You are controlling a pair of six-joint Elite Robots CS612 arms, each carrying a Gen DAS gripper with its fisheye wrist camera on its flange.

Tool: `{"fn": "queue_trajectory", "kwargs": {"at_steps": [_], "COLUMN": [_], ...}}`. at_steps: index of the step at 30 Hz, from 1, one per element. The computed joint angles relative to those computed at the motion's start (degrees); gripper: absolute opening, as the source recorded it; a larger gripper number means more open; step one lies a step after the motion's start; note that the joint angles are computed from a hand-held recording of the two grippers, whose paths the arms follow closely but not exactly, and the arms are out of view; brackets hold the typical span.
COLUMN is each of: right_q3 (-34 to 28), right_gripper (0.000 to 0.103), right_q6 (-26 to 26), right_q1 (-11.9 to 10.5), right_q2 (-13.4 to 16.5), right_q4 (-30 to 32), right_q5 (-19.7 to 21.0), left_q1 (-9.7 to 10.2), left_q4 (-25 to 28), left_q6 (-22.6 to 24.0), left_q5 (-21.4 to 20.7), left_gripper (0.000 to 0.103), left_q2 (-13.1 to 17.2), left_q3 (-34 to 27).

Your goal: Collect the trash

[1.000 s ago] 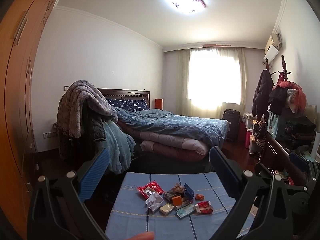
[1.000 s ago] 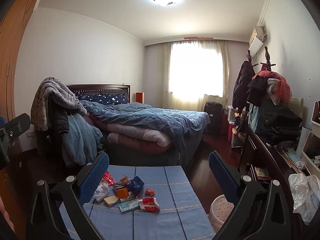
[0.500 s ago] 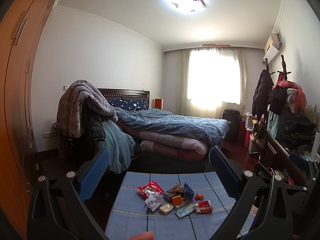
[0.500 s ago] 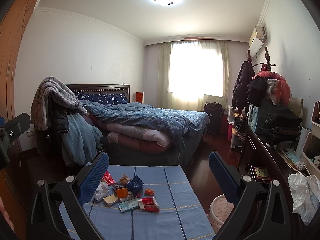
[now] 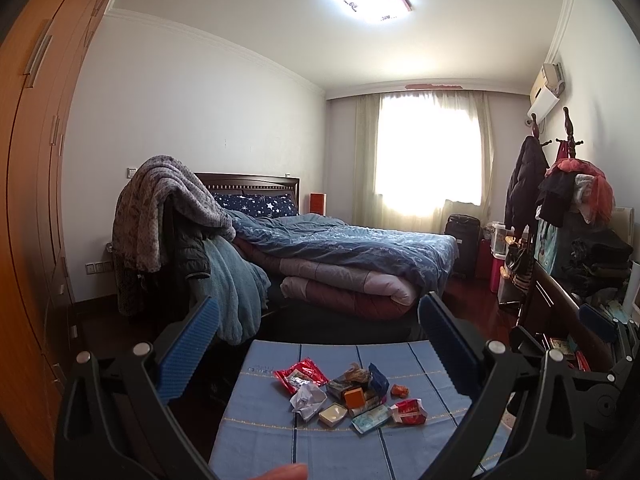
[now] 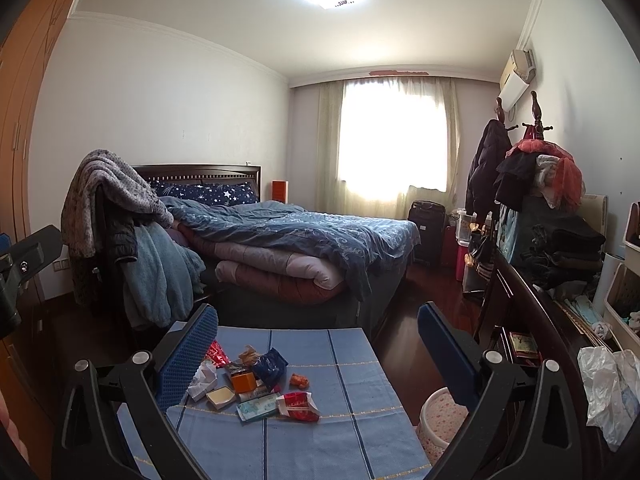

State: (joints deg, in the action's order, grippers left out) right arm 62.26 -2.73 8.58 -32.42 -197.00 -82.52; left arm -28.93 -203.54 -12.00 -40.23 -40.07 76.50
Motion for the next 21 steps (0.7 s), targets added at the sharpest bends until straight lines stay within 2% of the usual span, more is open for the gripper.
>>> {"fn": "queue_trajectory", "kwargs": {"at_steps": [14,15,21], "right_q3": [-0.20,-1.30,-2.96], "right_gripper": [0.099,0.099,0.099], "right_q6": [-0.11,-0.42,-0.66], "right_q1": [-0.07,-0.11,-0.20], "right_q2": [0.30,1.49,2.69], "right_q4": [0.24,1.43,4.96], "right_q5": [0.13,0.02,1.03], "left_q1": [0.16,0.23,1.63], "left_q4": [0.93,1.39,9.09], "left_q6": [-0.35,-0.65,-5.80], "left_q5": [-0.28,-0.28,-2.77], "left_gripper": [0.100,0.100,0.100], "left_q2": [0.14,0.24,1.00], "left_q3": [-0.26,-0.36,-1.72]}}
